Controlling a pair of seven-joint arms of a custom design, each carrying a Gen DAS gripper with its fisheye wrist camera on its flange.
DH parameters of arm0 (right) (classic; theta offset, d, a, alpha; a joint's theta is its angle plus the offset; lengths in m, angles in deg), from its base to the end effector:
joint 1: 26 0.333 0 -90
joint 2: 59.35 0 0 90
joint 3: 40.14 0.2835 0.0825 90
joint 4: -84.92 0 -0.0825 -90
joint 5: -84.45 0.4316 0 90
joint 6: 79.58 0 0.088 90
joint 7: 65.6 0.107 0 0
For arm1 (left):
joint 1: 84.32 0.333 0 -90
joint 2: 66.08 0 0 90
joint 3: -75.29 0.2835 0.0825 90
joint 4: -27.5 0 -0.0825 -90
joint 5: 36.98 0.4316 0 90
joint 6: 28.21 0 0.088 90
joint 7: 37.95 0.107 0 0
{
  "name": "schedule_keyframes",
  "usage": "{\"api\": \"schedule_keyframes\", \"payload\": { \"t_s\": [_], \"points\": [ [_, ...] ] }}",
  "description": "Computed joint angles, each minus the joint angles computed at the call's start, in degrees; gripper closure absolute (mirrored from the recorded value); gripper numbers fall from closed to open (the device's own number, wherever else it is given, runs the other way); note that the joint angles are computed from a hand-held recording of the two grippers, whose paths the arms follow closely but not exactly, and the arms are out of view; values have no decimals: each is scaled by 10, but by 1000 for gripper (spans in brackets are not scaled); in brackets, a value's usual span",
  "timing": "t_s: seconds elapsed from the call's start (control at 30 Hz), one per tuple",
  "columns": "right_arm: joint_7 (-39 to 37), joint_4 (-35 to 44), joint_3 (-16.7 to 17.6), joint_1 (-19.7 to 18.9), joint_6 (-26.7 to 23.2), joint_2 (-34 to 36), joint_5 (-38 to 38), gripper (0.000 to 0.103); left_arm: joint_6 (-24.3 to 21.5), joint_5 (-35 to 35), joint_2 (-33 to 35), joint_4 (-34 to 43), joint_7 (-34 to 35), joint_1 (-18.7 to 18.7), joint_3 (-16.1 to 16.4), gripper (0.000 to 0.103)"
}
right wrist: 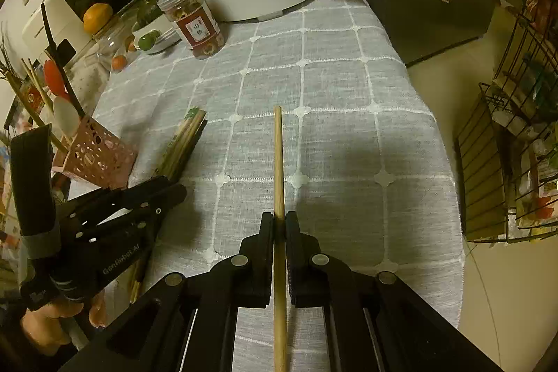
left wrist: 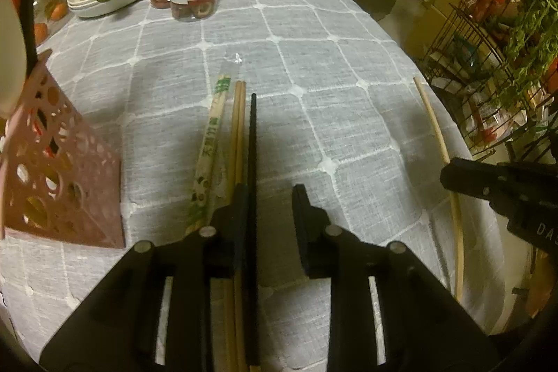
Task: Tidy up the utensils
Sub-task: 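Close the left tool on the black chopstick while the right tool holds its wooden chopstick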
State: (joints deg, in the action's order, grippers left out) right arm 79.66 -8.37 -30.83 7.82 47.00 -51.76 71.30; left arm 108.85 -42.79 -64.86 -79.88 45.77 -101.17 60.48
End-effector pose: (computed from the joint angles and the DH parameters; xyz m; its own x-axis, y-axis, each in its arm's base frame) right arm 0.5082 0.4581 0.5462 -0.0696 -0.9703 -0.2319 -0.8988 0.1618 -0.4074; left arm 0.5551 -0.3422 0.5036 -0.4053 -0.9014 0.1525 -0.8366 0.2985 -0.4593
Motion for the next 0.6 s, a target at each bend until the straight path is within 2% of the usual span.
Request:
{"api": "schedule_keyframes", "payload": {
  "t_s": [0.2,0.33,0.53,0.6],
  "points": [
    [-2,3,-1,-1,-5,4,5,97,-13,-17,8,7,26,-1,-3,73],
    [-4,4,-1,0,-8,7,8,97,-15,2,24,25,17,-4,-4,73],
    [-2,6,-3,0,-11,11,9,97,-62,92,74,95,-38,-18,-7,73],
    [0,2,-3,0,-9,9,10,97,-84,115,89,119,-50,-23,-8,77]
  ]
}}
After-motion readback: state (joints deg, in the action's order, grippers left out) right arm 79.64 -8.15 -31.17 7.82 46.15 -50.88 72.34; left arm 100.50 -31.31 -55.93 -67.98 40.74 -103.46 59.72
